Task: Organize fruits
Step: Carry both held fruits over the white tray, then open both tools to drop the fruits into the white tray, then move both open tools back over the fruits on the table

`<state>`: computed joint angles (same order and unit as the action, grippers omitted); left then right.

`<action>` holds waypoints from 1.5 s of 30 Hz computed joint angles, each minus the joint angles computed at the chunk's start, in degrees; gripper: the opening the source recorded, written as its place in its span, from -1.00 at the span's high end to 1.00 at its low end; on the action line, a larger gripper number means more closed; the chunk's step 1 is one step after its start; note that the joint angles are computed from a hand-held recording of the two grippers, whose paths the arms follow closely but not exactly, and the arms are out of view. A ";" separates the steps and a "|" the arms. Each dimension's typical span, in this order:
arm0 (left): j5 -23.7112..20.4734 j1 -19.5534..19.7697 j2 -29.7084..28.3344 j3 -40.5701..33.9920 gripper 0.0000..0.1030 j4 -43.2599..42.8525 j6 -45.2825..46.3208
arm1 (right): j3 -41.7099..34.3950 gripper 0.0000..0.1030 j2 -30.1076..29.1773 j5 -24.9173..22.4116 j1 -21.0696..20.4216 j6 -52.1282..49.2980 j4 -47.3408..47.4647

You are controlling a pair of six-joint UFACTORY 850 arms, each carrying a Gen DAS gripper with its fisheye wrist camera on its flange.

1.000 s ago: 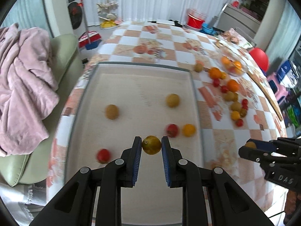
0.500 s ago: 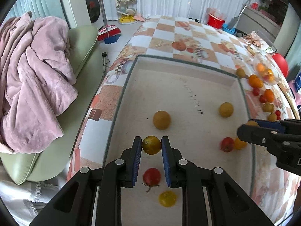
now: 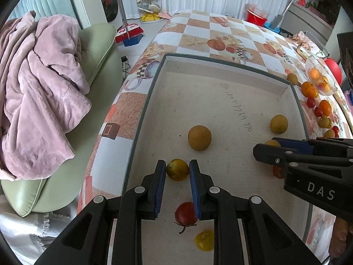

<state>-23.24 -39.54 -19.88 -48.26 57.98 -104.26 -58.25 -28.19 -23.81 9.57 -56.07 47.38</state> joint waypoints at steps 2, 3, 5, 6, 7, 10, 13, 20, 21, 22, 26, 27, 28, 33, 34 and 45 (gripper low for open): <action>-0.32 -0.04 -0.24 -0.19 0.55 -0.19 0.45 | 0.11 0.42 0.07 0.68 0.26 -0.19 -0.08; -0.55 -0.06 -0.39 -0.35 0.55 -0.72 1.08 | 0.15 0.42 0.10 0.87 0.36 -0.24 -0.11; -0.86 -0.09 -0.56 -0.54 0.54 -1.38 1.79 | 0.11 0.42 0.06 0.61 0.24 -0.72 0.22; -1.00 -0.10 -0.58 -0.57 0.54 -1.67 2.11 | 0.03 0.41 0.04 0.32 0.11 -0.72 0.16; -1.11 -0.11 -0.62 -0.65 0.54 -1.99 2.43 | 0.00 0.37 0.06 -0.13 -0.10 -0.76 0.14; -1.14 -0.05 -0.60 -0.71 0.36 -2.91 3.42 | 0.58 0.17 1.00 -0.67 -0.80 -3.10 2.02; -2.09 -0.94 0.37 0.08 -0.36 1.69 -1.94 | 1.54 -0.15 2.50 -1.58 -1.67 -6.83 5.51; -4.00 -2.28 0.45 -1.68 -0.36 -3.68 4.79 | 4.14 -0.51 6.68 -4.97 -5.32 -9.58 9.00; -3.89 -2.46 0.80 -1.80 -0.36 -4.47 5.71 | 4.69 -0.53 7.50 -5.36 -6.02 -9.51 8.80; -3.71 -2.67 1.19 -1.99 -0.36 -5.31 6.82 | 5.14 -0.54 8.12 -5.70 -6.60 -9.36 8.49; -3.37 -4.08 3.14 -2.94 -0.36 -9.05 11.95 | 7.12 -0.54 11.02 -8.20 -11.01 -5.49 3.97; -3.32 -4.43 3.72 -3.38 -0.36 -10.95 14.05 | 7.45 -0.55 11.58 -8.89 -12.30 -4.09 2.67; -3.11 -4.74 4.37 -3.75 -0.36 -13.02 16.16 | 7.91 -0.55 12.40 -9.60 -14.10 -2.08 1.09; -1.69 -6.82 7.87 -4.66 -0.36 -23.17 25.45 | 10.05 -0.55 16.33 -11.36 -20.82 3.94 -4.26; -1.73 -7.36 8.23 -4.99 -0.36 -25.98 28.26 | 10.63 -0.55 17.52 -11.72 -22.20 5.03 -5.65; -4.88 -11.51 7.51 -14.06 -0.36 -31.55 40.96 | 7.30 -0.55 21.24 -15.47 -29.89 5.47 -7.12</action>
